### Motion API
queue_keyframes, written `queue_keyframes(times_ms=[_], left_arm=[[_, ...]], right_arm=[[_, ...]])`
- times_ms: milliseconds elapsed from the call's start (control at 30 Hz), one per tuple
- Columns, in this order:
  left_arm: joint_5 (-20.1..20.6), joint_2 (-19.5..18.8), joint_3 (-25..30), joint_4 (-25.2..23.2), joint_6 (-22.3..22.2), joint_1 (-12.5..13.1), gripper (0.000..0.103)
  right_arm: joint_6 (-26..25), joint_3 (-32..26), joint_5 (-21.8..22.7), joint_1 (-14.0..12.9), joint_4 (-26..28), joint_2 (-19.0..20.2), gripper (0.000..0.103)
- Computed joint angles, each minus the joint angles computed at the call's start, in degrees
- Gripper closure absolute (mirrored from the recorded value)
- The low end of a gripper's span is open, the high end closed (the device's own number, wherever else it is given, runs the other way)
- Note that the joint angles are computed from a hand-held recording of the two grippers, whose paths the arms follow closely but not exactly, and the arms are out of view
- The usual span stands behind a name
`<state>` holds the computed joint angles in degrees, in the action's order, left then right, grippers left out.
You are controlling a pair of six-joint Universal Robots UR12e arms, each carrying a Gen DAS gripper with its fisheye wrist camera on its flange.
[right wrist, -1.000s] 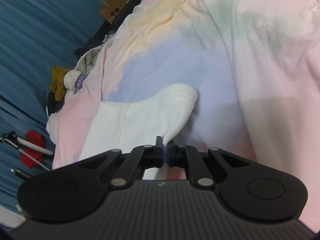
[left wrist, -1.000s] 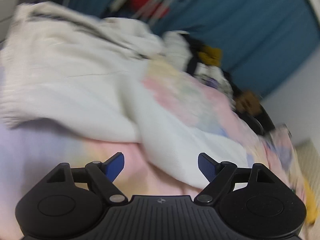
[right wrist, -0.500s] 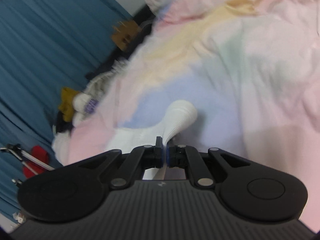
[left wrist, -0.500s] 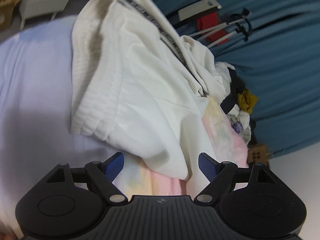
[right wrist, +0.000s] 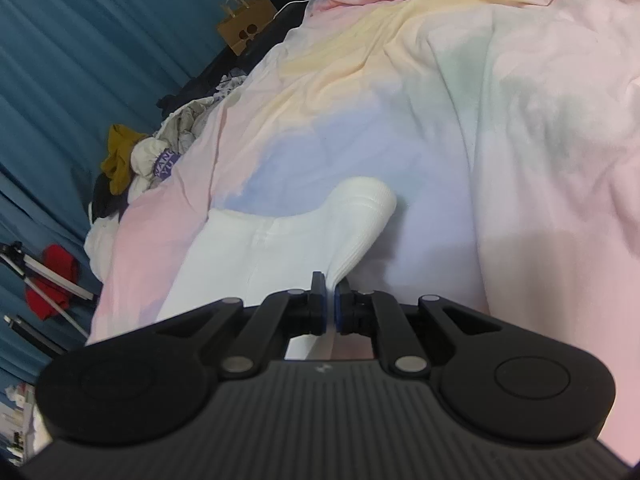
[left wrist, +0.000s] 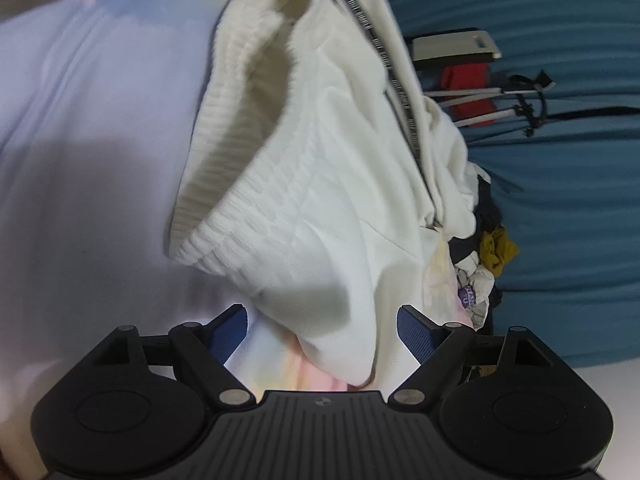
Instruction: Fold clothes
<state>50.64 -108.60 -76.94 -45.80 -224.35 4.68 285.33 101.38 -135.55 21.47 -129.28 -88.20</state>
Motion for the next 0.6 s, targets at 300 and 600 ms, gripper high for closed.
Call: queue_keyframes(times_ms=[300,600], left_arm=[[1.76,-1.86,0.82,4.35,-6.97,0.51,0.078],[6.82,1.66,1.95,8.89,2.12,3.71,0.087]], right_arm=[[1.75,0.45,-1.37,0.24,-1.07,0.14,0.097],[3.87,0.94,-6.36,1.76,-2.20,-0.23,0.097]])
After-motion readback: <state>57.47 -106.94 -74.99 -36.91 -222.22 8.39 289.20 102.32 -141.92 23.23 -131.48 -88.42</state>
